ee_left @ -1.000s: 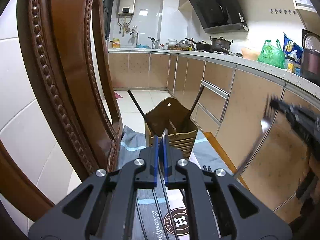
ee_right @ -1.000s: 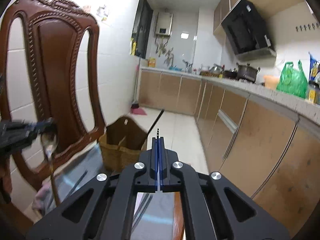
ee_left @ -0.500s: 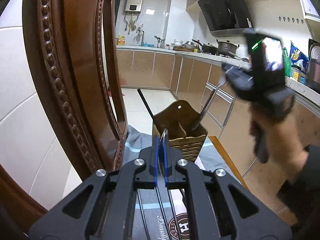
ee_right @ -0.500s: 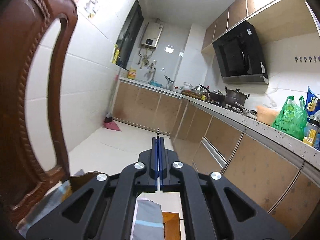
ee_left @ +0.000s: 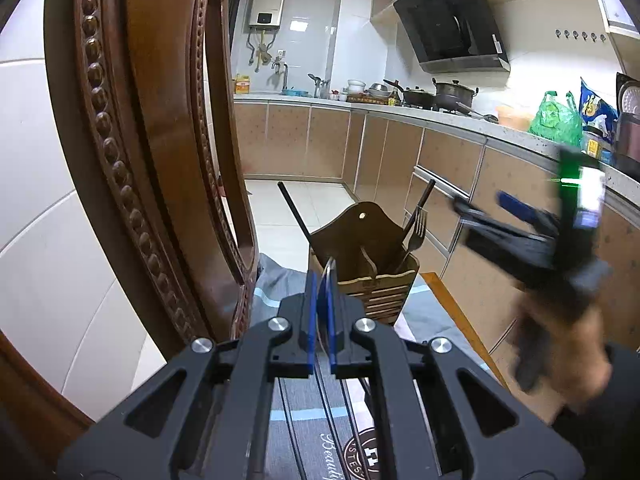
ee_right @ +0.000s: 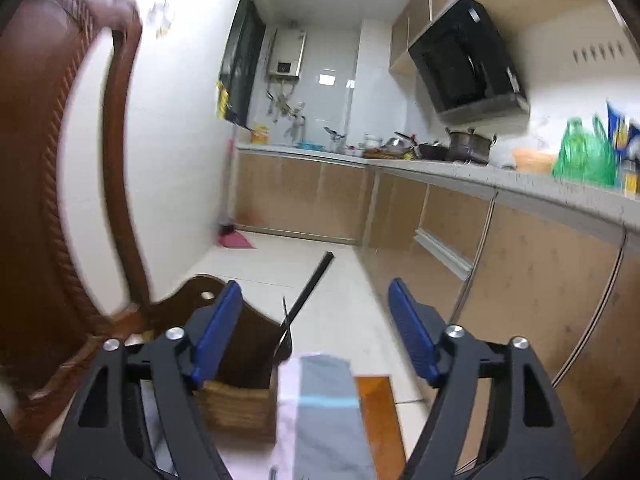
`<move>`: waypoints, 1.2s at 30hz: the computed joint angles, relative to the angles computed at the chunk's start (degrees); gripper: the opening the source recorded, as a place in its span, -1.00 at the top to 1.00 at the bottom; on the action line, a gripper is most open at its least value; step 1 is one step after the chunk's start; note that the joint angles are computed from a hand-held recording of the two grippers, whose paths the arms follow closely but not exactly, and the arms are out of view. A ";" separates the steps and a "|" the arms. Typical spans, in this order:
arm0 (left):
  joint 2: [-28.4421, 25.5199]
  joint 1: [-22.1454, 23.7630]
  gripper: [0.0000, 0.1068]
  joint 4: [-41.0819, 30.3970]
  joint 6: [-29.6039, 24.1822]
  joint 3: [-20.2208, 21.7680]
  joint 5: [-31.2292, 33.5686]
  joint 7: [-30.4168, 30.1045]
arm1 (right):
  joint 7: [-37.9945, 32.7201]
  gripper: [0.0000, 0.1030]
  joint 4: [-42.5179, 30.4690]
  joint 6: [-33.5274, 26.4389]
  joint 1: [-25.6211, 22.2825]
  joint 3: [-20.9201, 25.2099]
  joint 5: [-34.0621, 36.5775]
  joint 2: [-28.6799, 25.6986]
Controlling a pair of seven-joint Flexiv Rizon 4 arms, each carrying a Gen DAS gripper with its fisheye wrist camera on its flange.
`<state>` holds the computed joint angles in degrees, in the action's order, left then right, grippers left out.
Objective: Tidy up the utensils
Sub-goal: 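Lift the spoon with the left tool while the right tool lifts the fork toward the holder, then drop the spoon and fork into the wooden holder, opening both tools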
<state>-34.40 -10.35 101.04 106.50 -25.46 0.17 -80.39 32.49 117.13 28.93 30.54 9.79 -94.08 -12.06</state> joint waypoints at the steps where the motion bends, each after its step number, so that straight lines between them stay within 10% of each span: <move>1: -0.02 -0.04 0.92 0.00 0.01 0.03 0.01 -0.01 | 1.98 -0.71 2.01 2.71 -0.54 1.01 1.64 1.90; 4: -0.14 -0.25 0.92 -0.03 -0.14 0.07 -0.27 -0.36 | 7.30 -0.84 8.12 8.16 -0.55 4.43 8.16 6.66; 14: 2.60 -3.75 0.92 3.21 -0.02 2.96 -0.85 -0.46 | 10.79 -0.89 14.40 -0.88 5.53 8.75 14.02 9.97; 25: 0.27 -25.72 0.92 -5.37 6.97 26.53 -17.14 3.05 | 18.99 -0.89 18.78 5.55 1.26 7.79 8.99 14.55; 31: -10.31 -35.98 0.92 -23.88 -1.04 39.96 -32.46 8.41 | 21.32 -0.89 18.82 8.75 -0.58 6.88 6.64 14.32; 36: -21.46 -39.31 0.92 -38.73 -7.48 52.98 -37.12 0.56 | 23.10 -0.89 18.58 11.19 -1.86 6.10 4.07 13.75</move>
